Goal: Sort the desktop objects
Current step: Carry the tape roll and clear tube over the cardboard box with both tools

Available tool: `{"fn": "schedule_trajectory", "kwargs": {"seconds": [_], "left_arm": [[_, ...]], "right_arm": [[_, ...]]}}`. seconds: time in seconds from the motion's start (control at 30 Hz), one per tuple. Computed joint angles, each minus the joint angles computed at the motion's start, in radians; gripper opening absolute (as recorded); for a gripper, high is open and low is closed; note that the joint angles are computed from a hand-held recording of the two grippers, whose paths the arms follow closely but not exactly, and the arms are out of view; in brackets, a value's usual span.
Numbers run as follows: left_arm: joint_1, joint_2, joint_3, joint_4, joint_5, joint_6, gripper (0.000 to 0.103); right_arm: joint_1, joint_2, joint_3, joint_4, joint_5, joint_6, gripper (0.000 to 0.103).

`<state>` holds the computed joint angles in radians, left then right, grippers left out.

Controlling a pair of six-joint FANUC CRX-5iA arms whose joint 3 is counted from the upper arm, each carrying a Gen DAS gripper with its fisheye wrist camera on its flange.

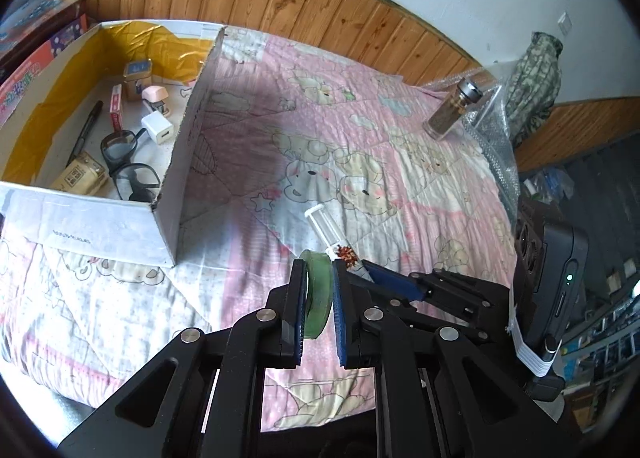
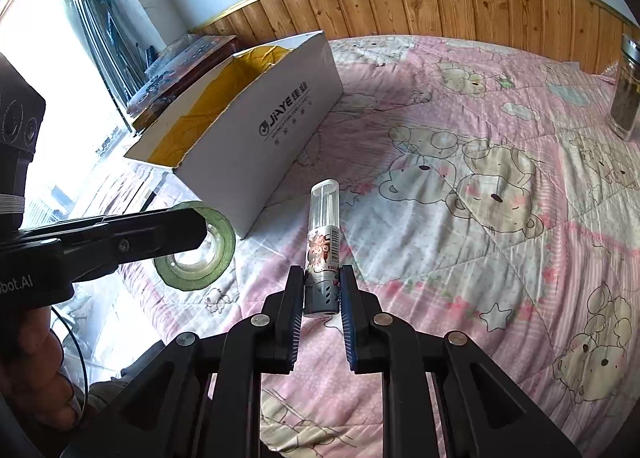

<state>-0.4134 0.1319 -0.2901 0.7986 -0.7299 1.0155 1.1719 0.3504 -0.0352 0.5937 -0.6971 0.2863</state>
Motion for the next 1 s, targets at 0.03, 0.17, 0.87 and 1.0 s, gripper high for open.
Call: {"fn": "schedule_trajectory", "kwargs": {"seconds": [0.03,0.17,0.87,1.0], "left_arm": [[0.005,-0.010,-0.013,0.020,0.003,-0.015,0.011],[0.031,-0.052,-0.063,0.086,0.021,-0.066,0.011],[0.193,-0.061,-0.085,0.305,0.018,-0.185,0.011],[0.210,-0.029,-0.047,0.307,0.019,-0.176,0.011]], "right_arm": [[0.006,0.007,0.015,-0.001,-0.009,0.010,0.019],[0.022,0.034,0.077,0.002,-0.034,0.056,0.019],[0.025,0.260,0.533,-0.082,-0.190,0.376,0.019],[0.012,0.320,0.649,-0.110,-0.232,0.448,0.019]]}}
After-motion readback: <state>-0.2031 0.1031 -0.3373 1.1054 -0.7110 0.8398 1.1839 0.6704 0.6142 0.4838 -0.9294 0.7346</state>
